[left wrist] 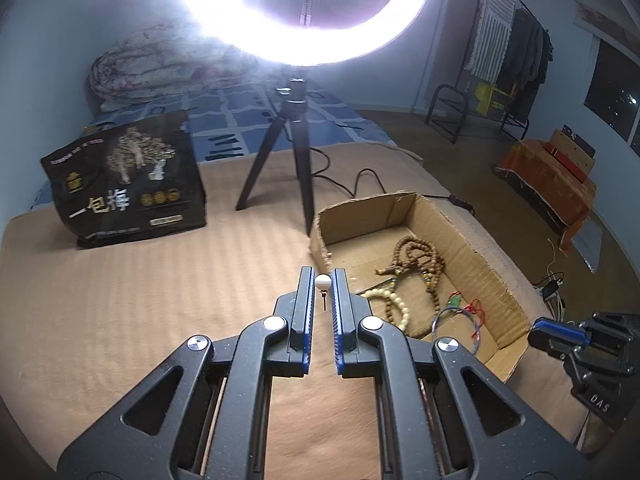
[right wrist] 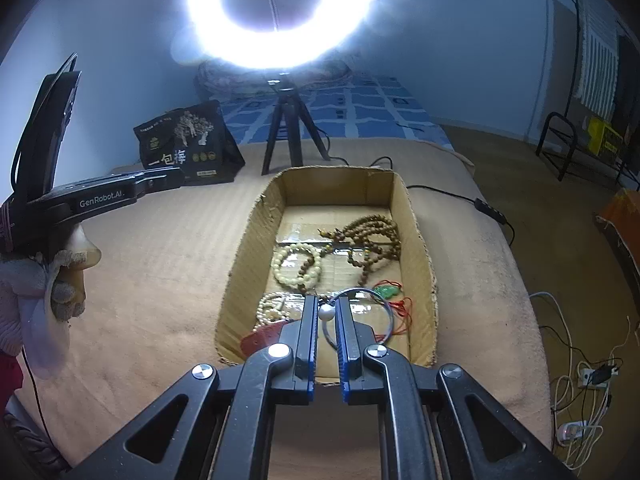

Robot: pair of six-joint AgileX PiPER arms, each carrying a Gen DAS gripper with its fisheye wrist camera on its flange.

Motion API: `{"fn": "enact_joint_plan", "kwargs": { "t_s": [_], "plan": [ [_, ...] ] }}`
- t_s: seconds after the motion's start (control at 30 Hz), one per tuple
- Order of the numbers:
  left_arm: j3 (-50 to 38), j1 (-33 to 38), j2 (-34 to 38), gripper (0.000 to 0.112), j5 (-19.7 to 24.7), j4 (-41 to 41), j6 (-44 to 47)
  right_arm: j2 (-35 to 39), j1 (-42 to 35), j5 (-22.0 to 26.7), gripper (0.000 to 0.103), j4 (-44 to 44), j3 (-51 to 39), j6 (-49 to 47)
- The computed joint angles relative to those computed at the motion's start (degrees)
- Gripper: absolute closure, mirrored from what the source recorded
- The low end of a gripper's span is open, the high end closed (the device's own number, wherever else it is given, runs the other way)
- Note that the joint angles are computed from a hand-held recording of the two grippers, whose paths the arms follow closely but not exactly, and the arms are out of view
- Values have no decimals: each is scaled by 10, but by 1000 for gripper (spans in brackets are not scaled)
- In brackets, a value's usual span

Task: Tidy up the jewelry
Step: 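Carry both pearl earrings in the two tools over the cardboard box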

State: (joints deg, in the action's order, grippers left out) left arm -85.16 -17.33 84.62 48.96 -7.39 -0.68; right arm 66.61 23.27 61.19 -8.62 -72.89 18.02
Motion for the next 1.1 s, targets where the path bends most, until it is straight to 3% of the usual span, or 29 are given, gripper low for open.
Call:
{"fn": "enact_joint_plan", "kwargs": {
  "t_s": [0.37,1.1],
  "plan": [
    [-34,-55,46,106,-12,36,-52,3,-37,-5,97,29,9,-38],
    [-78,-87,103,106,-13,60,-85,20,-53,-5,97,41,7,-45]
  ]
}}
